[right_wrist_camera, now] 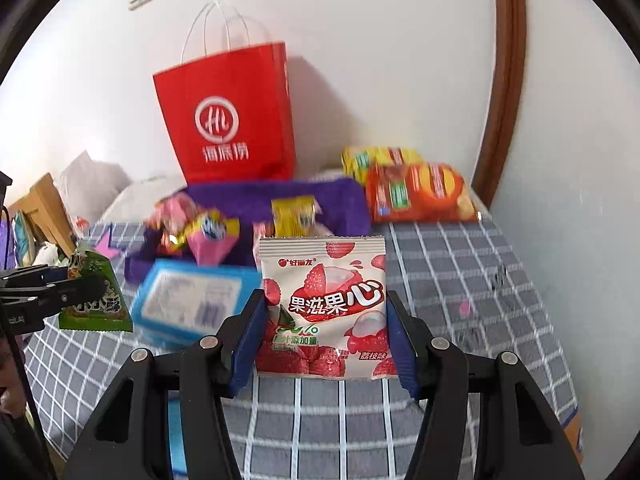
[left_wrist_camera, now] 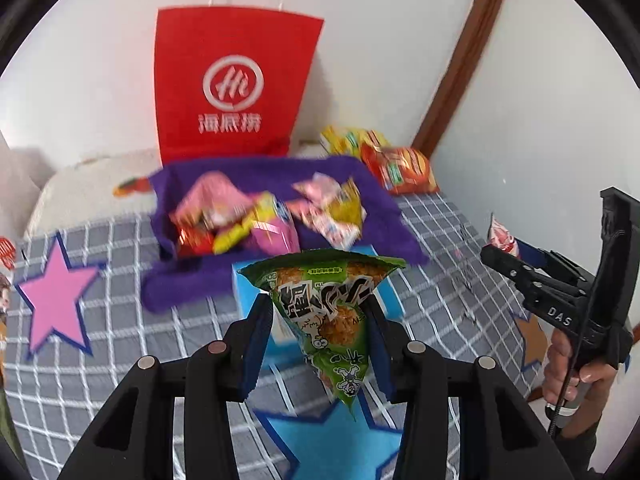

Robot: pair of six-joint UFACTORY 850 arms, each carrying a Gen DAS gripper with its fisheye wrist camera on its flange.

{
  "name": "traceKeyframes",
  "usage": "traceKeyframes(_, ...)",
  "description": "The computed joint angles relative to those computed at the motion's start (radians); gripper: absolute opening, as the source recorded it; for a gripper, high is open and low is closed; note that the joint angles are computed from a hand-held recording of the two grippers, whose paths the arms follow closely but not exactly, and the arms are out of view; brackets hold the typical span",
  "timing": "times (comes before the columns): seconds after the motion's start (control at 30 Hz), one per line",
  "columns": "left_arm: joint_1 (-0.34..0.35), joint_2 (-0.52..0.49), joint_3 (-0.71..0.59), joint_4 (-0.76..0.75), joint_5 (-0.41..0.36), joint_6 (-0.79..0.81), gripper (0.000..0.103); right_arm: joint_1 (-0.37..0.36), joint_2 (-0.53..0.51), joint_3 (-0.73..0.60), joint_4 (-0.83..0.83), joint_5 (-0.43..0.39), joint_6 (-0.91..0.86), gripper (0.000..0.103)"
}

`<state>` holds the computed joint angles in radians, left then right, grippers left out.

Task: Organize snacks
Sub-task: 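Carry both held packets up over the purple towel with both tools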

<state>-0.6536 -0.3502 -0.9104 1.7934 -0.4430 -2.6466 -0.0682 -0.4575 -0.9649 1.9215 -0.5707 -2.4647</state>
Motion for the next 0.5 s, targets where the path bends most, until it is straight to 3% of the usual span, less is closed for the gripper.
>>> traceKeyframes(0.5,0.119,-0.043,-0.131,-0.057,0.012,0.176,0.043,0.109,-0.111,-0.261,-0.125,0.087,0.227,0.057)
